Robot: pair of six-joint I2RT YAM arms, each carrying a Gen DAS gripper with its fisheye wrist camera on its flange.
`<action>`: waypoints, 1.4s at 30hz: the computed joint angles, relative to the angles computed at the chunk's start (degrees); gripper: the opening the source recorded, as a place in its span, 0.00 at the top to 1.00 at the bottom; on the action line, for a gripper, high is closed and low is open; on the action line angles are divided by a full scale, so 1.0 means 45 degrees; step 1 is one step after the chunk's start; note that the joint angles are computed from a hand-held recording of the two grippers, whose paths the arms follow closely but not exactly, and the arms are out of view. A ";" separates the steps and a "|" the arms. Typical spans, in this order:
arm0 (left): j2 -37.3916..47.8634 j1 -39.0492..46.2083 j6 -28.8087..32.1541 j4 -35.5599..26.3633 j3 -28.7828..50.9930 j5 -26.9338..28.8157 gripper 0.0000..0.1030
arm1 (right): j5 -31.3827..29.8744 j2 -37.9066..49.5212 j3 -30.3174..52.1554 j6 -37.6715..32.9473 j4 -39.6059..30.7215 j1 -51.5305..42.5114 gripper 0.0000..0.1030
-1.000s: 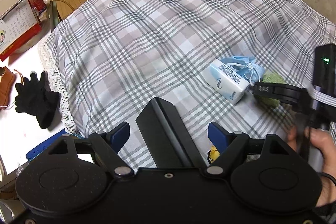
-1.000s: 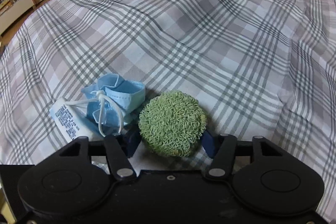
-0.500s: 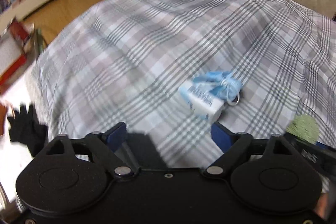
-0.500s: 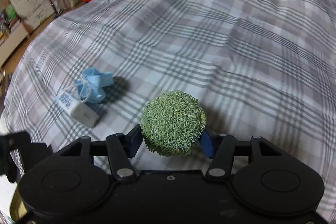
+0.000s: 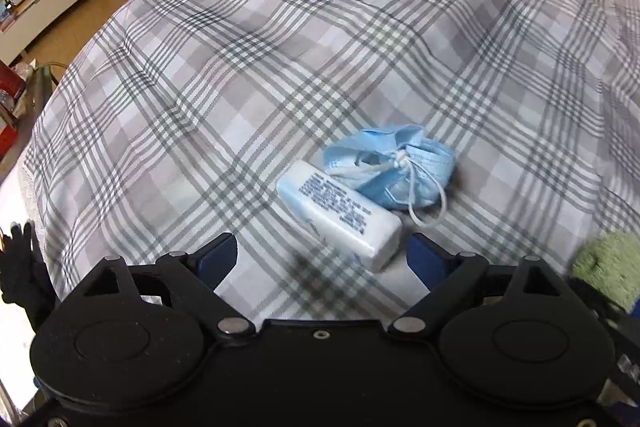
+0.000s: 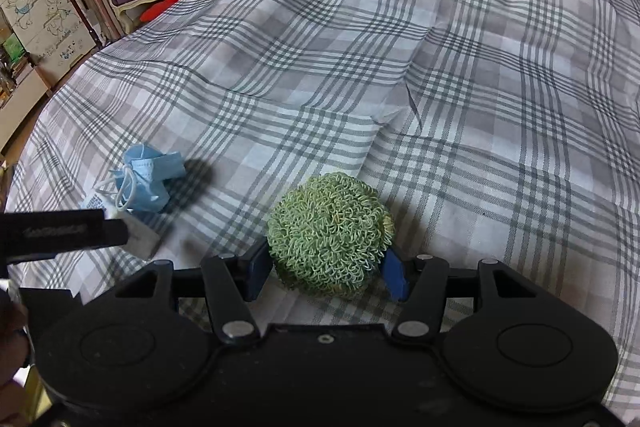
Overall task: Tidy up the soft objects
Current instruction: 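Grasp the green loofah ball with the right tool, then grasp the white packet with the left tool while the right tool holds the loofah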
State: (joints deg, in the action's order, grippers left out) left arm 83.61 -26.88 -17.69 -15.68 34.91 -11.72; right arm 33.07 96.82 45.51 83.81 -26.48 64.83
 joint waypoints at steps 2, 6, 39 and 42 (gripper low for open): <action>0.0514 0.0046 -0.0019 0.0095 0.0229 -0.0048 0.13 | 0.0025 -0.0092 -0.0038 -0.0026 0.0115 0.0115 0.45; 0.1524 -0.0065 -0.0135 0.0293 0.0683 -0.0212 0.13 | 0.0020 -0.0049 -0.0001 -0.0193 0.0258 0.0142 0.45; -0.1944 0.0059 0.0495 -0.0968 -0.0431 0.3396 0.68 | -0.0163 -0.0116 -0.0558 -0.0176 0.0831 -0.0303 0.45; -0.1924 0.0005 0.0042 -0.1100 -0.0273 0.2489 0.54 | -0.0145 -0.0195 -0.0649 -0.0103 0.0849 -0.0310 0.45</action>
